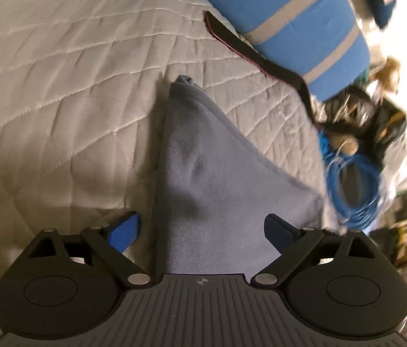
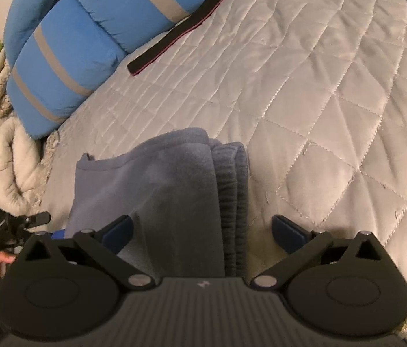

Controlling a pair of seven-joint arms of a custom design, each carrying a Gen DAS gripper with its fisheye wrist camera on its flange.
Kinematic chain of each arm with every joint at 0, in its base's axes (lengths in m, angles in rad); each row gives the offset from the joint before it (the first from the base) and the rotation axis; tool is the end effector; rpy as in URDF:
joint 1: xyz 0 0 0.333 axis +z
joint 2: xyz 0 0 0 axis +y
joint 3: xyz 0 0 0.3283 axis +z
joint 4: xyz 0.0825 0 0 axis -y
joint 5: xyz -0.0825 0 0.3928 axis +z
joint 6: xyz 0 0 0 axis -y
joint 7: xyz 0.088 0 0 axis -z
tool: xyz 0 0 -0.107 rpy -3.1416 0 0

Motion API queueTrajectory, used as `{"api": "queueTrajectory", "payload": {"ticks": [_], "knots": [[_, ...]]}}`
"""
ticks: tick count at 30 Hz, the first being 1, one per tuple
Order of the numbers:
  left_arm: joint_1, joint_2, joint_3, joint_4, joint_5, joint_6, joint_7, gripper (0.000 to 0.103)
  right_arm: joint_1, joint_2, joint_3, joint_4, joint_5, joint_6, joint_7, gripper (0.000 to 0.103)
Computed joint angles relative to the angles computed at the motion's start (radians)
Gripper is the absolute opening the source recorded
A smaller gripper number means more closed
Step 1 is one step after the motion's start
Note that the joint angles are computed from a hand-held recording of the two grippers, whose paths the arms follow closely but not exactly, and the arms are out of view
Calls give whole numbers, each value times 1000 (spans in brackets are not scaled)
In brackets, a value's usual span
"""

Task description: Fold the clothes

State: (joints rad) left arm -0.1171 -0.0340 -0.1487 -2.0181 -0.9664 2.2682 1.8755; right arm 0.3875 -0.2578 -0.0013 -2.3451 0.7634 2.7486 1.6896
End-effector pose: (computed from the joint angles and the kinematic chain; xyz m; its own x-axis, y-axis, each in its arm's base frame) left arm 0.5569 -0.1742 0.5134 -0.1261 -0.6955 0.7074 -0.9641 -0.0821 -0.2526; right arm 0.4811 0.1655 0.5091 -0.1451 -0.7515 -0.6435 -0.8432 0.4343 -0.3170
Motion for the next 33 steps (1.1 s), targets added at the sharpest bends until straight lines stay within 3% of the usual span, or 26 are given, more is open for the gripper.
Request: {"api": "queueTrajectory", "payload": {"ticks": [5, 9, 11, 13, 14, 15, 16, 17, 22, 33], "knots": [[26, 32, 13, 19, -124, -69, 38, 93, 75, 9, -122, 14, 477, -93, -350, 101], [42, 57, 9, 34, -173, -141, 63, 93, 39, 31, -102, 33, 559, -158, -420, 100], [42, 60, 1, 36, -175, -136, 69, 93, 17, 39, -80, 43, 547, -177, -429, 99], [42, 66, -5, 43, -169, -145, 78, 92, -8, 38, -54, 42, 532, -183, -421, 84], [42, 68, -7, 47, -167, -150, 83, 90, -22, 34, -36, 37, 511, -169, -402, 58], [41, 70, -9, 49, -154, -151, 79, 73, -32, 30, -21, 32, 489, -156, -382, 33], [39, 69, -11, 51, -119, -145, 54, 25, -40, 26, -9, 27, 466, -142, -361, 32], [38, 67, -11, 51, -91, -141, 33, 19, -44, 21, 0, 22, 447, -129, -346, 30], [33, 30, -9, 35, -102, -105, 97, 17, -26, 1, -17, 11, 577, -132, -495, 28], [31, -38, 24, -8, -148, -54, 119, 9, -45, 20, 8, 38, 625, -136, -548, 28]]}}
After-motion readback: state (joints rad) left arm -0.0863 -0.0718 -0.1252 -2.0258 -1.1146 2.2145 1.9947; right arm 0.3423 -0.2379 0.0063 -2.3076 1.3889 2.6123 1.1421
